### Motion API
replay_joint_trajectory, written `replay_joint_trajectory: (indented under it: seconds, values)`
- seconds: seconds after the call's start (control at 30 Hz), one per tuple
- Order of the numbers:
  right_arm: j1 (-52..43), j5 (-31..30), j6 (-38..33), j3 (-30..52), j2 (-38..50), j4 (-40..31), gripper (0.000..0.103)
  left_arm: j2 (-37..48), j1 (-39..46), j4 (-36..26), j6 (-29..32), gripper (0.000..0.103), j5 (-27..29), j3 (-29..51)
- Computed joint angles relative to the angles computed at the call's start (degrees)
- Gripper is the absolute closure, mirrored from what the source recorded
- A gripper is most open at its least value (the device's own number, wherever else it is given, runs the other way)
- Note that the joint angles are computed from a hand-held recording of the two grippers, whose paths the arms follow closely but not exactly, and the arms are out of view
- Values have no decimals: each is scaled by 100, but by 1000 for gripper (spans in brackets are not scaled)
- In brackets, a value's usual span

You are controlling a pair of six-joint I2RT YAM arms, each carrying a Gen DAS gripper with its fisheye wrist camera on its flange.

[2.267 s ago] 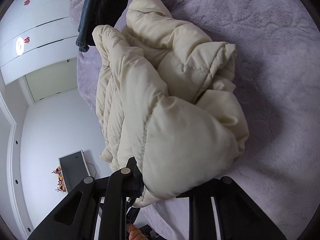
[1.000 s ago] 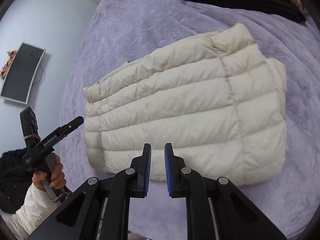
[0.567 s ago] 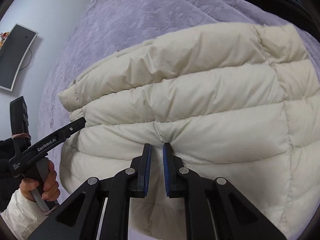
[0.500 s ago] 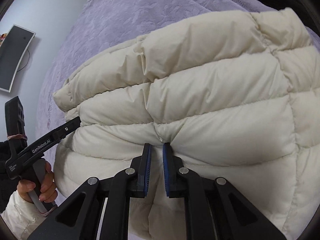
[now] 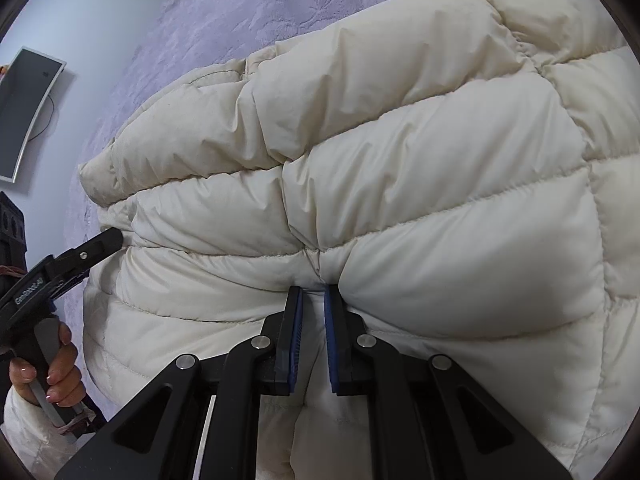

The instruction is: Fold large clothes

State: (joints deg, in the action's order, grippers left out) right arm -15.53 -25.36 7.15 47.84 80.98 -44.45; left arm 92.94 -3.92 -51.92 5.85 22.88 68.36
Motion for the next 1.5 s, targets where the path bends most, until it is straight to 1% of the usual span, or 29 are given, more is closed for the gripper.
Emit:
replay_joint_trajectory:
  seconds: [0.13,0.27,0.37,0.4,0.5,0.63,0.8,0.9,0.97,1.03,1.1,1.13,1.2,1.37,1.43,1.5]
  values:
    - [-32,-71,-16,3,74,50,93,240,834,-732,496,23,828,322]
    - [-26,-72,-36,-24,127,133,93,838,1429,-1537,1214,23,1581,690]
    - [-36,-76,-46,-26,127,138,93,1469,1718,-2208,1832,23,2182,961]
    - [-39,-81,-50,-23,131,134,93,1609,1824,-2412,2077,23,2303,977]
    - [-49,-102,-76,3,146,104,93,2062,1819,-2787,2536,23,2601,1095]
    - [-85,-162,-99,6,170,108,93,2302,1637,-2721,2642,23,2641,1099]
    - [-165,-286,-103,-39,215,182,93,2337,1326,-2403,2455,23,2629,1031]
    - [-208,-342,-121,-67,229,207,93,2187,1272,-2360,2433,23,2429,1009]
    - [-222,-354,-154,-66,229,192,93,1878,1437,-2356,2524,23,2215,983]
    - [-246,-387,-207,-64,250,191,93,1790,1690,-2528,2763,23,2053,1081]
    - [-306,-449,-253,-54,303,195,93,2024,1837,-2831,2995,23,2005,1258]
    - [-338,-476,-272,-51,323,194,93,2144,1847,-2895,3019,23,2016,1298]
    - [-358,-491,-283,-56,343,202,93,2355,1808,-2953,3122,23,2215,1299]
    - [-344,-475,-320,-11,347,148,93,2551,1447,-2823,3055,23,2823,1210]
    - [-364,-521,-303,-25,341,161,93,2534,1202,-2701,2955,23,2912,1191]
    - [-417,-588,-294,-43,360,186,93,2436,927,-2474,2785,23,2832,1115]
